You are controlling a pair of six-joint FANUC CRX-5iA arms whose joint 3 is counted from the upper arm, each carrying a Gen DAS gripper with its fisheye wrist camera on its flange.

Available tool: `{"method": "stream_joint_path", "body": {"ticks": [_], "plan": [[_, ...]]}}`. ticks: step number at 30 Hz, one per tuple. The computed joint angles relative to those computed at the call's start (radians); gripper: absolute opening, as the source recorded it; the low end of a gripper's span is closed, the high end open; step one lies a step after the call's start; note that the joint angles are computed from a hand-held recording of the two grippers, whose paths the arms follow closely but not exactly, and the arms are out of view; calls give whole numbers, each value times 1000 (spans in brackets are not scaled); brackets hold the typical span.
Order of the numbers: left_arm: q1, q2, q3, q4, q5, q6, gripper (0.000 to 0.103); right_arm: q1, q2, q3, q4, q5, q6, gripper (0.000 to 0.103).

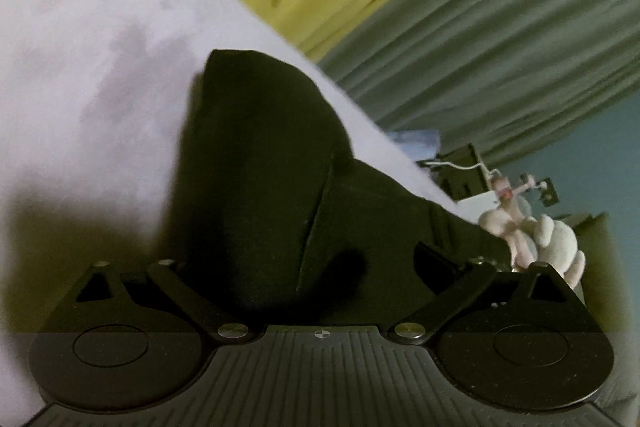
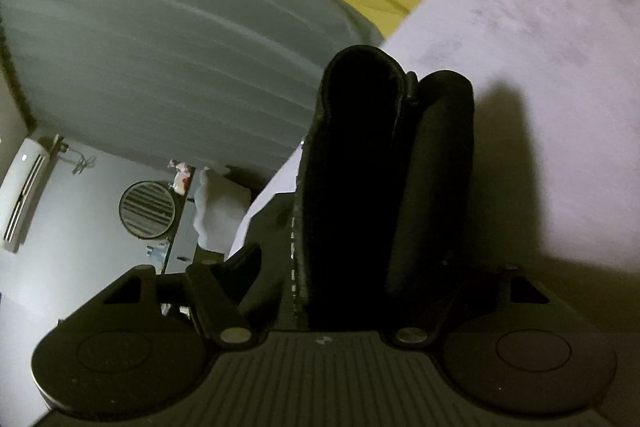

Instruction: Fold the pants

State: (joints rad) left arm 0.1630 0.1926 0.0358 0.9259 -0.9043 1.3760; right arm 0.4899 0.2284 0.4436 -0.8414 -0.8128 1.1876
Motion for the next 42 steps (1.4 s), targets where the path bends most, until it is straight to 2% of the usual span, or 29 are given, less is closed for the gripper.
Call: {"method": "stream_joint_path", "body": {"ticks": [2,3,4,7,8,10,11,12,13,14,15,17,19,20,23,25,26,28,30,33,34,36,37,39,42], "plan": [[-24,10,1,75,41,-42,98,25,16,47,88,2,-57,73],[-34,21,21,80,53,-47,97,33,16,57,123,25,-73,73],[-45,42,75,32,58,-12,97,41,18,65,153,44,-79,73],[-67,155,372,-330,-58,245,97,42,18,77,234,94,-148,75],[-80,193,477,-461,-117,327,96,56,24,89,334,88,-223,80],[-108,250,652,-681,-229,428,96,89,47,122,595,12,-308,80],[-112,258,683,-719,-264,428,96,109,57,121,726,-18,-374,80],[-108,250,672,-709,-272,402,96,126,51,97,857,-48,-407,82],[-103,221,619,-686,-250,372,96,155,39,55,987,-39,-454,82],[-104,186,559,-672,-218,354,96,171,8,-16,1073,15,-497,82],[-105,139,482,-667,-182,342,96,180,-27,-73,1107,60,-531,82],[-123,80,383,-670,-141,356,96,186,-90,-145,1054,102,-567,82],[-140,20,282,-666,-94,382,96,202,-158,-272,1049,257,-678,80],[-150,-5,243,-675,-76,405,96,208,-181,-318,1034,312,-725,76],[-169,-74,139,-694,-11,468,97,204,-218,-372,815,374,-753,52],[-179,-108,95,-720,36,482,97,213,-209,-375,806,332,-807,50],[-187,-112,100,-752,29,492,97,217,-193,-359,823,288,-831,49],[-191,-124,94,-783,30,495,97,228,-182,-360,881,259,-889,42],[-204,-131,100,-842,25,532,97,228,-183,-360,897,238,-884,43],[-205,-134,99,-855,25,553,97,236,-166,-343,945,203,-947,44],[-206,-133,101,-860,24,558,97,237,-155,-343,962,213,-986,45],[-211,-135,101,-870,19,560,97,253,-173,-389,1023,251,-1113,54],[-213,-137,99,-876,21,559,97,250,-177,-417,1044,302,-1198,55],[-214,-143,92,-876,23,557,97,235,-173,-408,978,312,-1250,55],[-206,-151,78,-857,33,562,97,231,-158,-344,902,239,-1280,54]]}}
